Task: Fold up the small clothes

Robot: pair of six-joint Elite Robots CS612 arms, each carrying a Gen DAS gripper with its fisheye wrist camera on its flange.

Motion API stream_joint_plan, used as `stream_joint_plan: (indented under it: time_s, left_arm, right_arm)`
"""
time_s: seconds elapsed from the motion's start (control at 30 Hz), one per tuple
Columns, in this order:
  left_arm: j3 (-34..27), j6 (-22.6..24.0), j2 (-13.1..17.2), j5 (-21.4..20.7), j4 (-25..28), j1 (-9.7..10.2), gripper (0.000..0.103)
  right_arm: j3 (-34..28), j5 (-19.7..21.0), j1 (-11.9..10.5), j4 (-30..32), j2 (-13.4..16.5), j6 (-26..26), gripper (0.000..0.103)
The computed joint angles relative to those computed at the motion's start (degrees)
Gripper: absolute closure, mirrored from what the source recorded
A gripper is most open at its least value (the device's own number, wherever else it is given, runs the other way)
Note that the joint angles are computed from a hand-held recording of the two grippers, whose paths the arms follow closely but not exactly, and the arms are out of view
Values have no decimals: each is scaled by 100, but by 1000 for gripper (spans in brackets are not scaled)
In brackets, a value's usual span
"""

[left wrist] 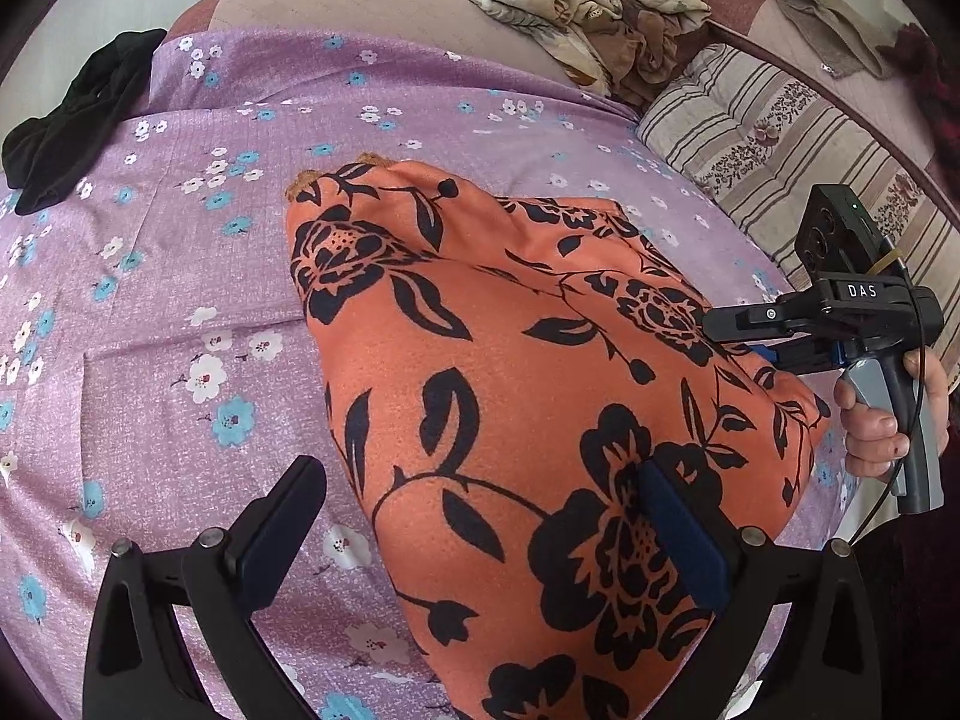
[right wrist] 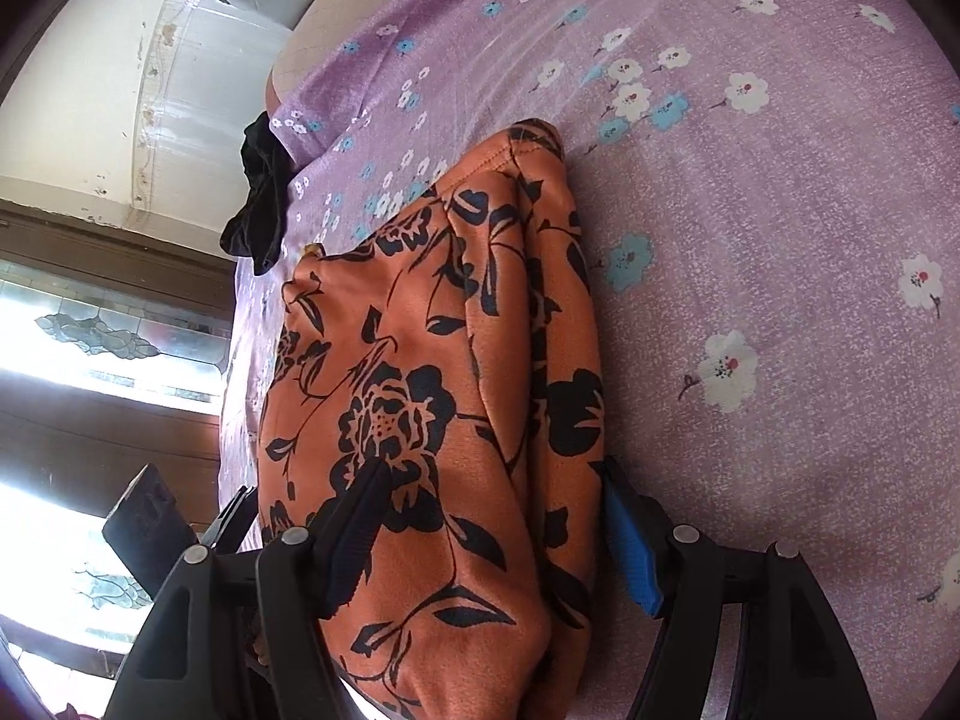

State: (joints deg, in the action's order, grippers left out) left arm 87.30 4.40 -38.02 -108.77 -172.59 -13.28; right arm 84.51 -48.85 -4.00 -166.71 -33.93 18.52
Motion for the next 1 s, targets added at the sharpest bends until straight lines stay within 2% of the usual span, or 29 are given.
stream_joint_plan:
  time_s: [0.3,1.0]
  left_arm:
    - [-18,-56,0,43,28,-21,0]
    - [-116,-268,72,-51,122,-39,0]
  right_arm:
    - [-188,215,48,-125,146,201,29]
    - [-338,-76,202,-356,245,300,28]
